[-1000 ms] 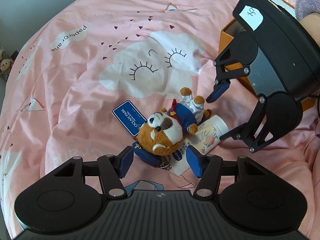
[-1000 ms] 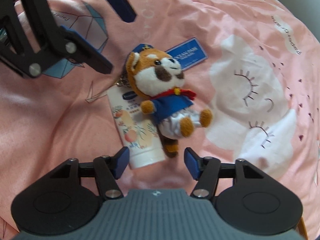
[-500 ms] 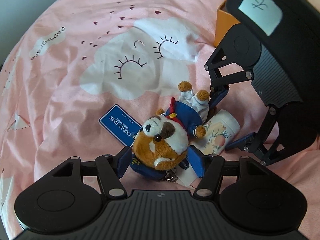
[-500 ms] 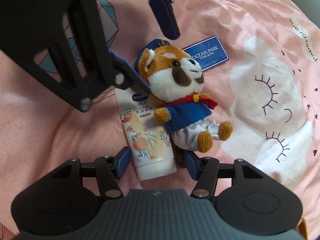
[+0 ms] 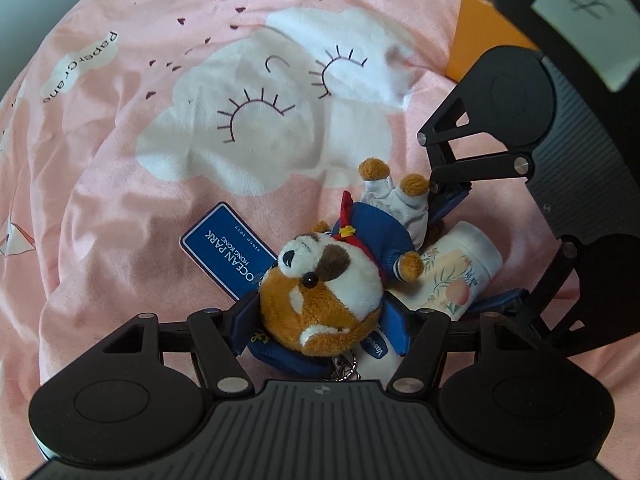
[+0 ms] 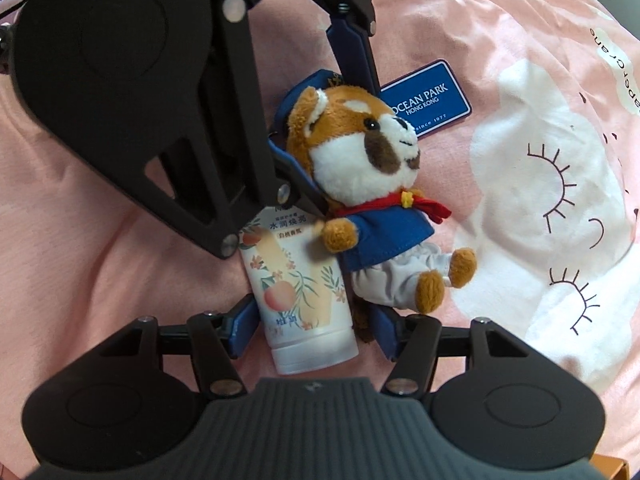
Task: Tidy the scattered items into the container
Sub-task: 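Grasp the red-panda plush with the left tool while the right grasps the Vaseline tube, then carry the plush and Vaseline tube with both tools over the orange box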
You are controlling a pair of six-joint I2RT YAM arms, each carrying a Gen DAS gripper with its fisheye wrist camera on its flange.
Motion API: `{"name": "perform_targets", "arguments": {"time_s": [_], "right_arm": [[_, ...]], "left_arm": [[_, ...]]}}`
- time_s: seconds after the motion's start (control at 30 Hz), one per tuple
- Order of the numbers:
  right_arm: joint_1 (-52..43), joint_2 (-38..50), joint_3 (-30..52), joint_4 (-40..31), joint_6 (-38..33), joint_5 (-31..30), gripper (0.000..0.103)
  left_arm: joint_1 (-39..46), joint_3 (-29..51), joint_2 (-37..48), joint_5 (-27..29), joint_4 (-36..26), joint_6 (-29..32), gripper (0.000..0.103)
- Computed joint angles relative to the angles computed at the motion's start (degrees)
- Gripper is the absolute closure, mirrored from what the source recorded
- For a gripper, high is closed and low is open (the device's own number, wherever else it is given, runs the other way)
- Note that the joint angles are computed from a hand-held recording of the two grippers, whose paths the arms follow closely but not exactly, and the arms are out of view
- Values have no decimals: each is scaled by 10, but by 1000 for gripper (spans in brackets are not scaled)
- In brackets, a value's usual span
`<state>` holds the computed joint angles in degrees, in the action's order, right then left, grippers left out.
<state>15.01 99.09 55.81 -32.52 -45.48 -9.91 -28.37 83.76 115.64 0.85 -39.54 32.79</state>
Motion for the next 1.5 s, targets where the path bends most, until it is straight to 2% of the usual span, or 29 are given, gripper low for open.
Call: {"name": "perform_targets", "arguments": {"time_s": [0.13, 0.17, 0.23, 0.37, 1.03, 1.1, 1.13, 1.17, 1.23, 1.27, 1.4, 1.47, 1.5], "right_arm": [[1, -7, -15, 15, 11, 0, 41], [1, -12, -21, 20, 12, 0, 45], [3, -31, -37, 28, 4, 5, 49], [10, -75, -64, 32, -1, 15, 51], [-54, -345, -111, -124, -7, -29, 55], [-120, -388, -117, -165, -65, -54, 55], [-132, -392, -109, -168, -74, -69, 55], [-172, -394, -99, -185, -112, -96, 55], [-232, -403, -81, -221, -165, -109, 55], [-219, -380, -78, -185, -150, -120, 55], [-212, -412, -71, -194, -125, -116, 55], [-225, -408, -69, -183, -134, -122, 55], [-243, -422, -60, -205, -150, -129, 55]], "left_arm": [[-3, -7, 4, -7, 13, -7, 31], [-3, -9, 3, -9, 15, -8, 33], [-6, -16, -5, -15, 20, -6, 35], [-10, -26, -23, -23, 19, -21, 37], [-45, -80, -180, -80, -24, -167, 38], [-49, -81, -196, -84, -30, -181, 38], [-51, -81, -205, -86, -33, -187, 38], [-54, -82, -214, -87, -36, -191, 38], [-60, -81, -230, -91, -42, -202, 38], [-63, -78, -236, -92, -46, -207, 38], [-80, -67, -257, -95, -56, -222, 38], [-88, -58, -263, -91, -62, -231, 38], [-93, -52, -263, -91, -65, -234, 38]]}}
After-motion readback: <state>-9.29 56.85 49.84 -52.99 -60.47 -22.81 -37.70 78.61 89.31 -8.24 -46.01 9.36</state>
